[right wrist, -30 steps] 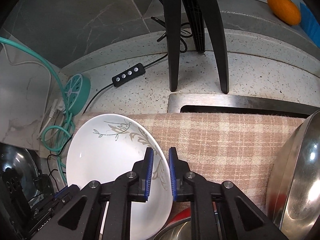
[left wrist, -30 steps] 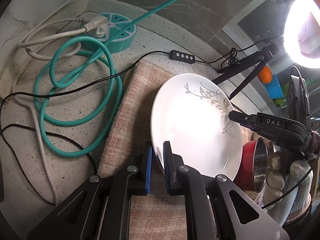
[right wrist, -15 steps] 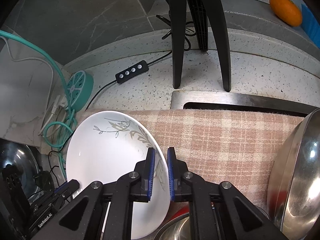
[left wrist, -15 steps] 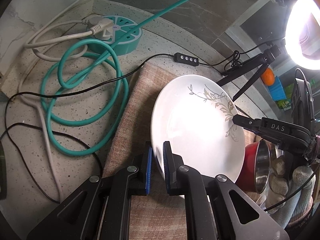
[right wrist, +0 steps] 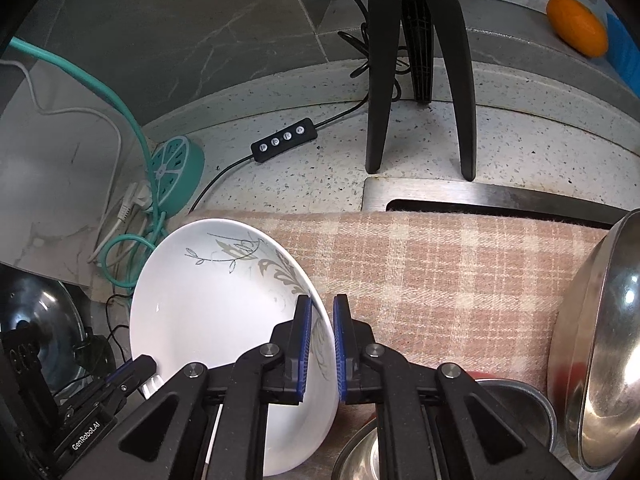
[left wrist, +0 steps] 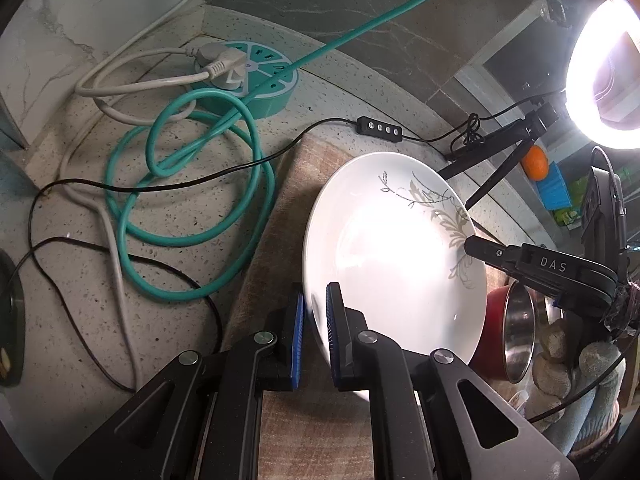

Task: Organize plates and bowls
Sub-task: 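Lift the leaf-print plate with the right gripper and carry it over the plate stack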

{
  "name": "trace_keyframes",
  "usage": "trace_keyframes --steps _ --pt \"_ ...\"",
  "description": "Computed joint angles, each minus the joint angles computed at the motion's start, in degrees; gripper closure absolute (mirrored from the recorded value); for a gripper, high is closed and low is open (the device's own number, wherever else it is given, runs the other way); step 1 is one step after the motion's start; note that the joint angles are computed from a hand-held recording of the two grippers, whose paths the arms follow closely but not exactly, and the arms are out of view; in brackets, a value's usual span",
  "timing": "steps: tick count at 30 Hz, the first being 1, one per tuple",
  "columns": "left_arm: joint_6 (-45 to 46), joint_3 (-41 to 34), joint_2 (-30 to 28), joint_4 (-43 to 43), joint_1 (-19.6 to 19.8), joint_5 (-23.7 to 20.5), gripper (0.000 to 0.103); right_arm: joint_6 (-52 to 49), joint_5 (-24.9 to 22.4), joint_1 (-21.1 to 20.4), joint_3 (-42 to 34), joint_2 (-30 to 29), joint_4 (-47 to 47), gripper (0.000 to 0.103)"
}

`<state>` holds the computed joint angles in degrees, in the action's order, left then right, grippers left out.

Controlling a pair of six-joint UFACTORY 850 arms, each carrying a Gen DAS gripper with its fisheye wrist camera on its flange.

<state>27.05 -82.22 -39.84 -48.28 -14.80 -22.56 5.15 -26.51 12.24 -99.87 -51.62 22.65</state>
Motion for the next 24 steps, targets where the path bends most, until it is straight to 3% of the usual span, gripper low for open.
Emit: trace_keyframes --steps 24 --pt "1.3 6.6 7.1 -1.5 -0.1 3.2 0.094 -6.4 4.1 0.9 10.8 9.3 7.4 0.093"
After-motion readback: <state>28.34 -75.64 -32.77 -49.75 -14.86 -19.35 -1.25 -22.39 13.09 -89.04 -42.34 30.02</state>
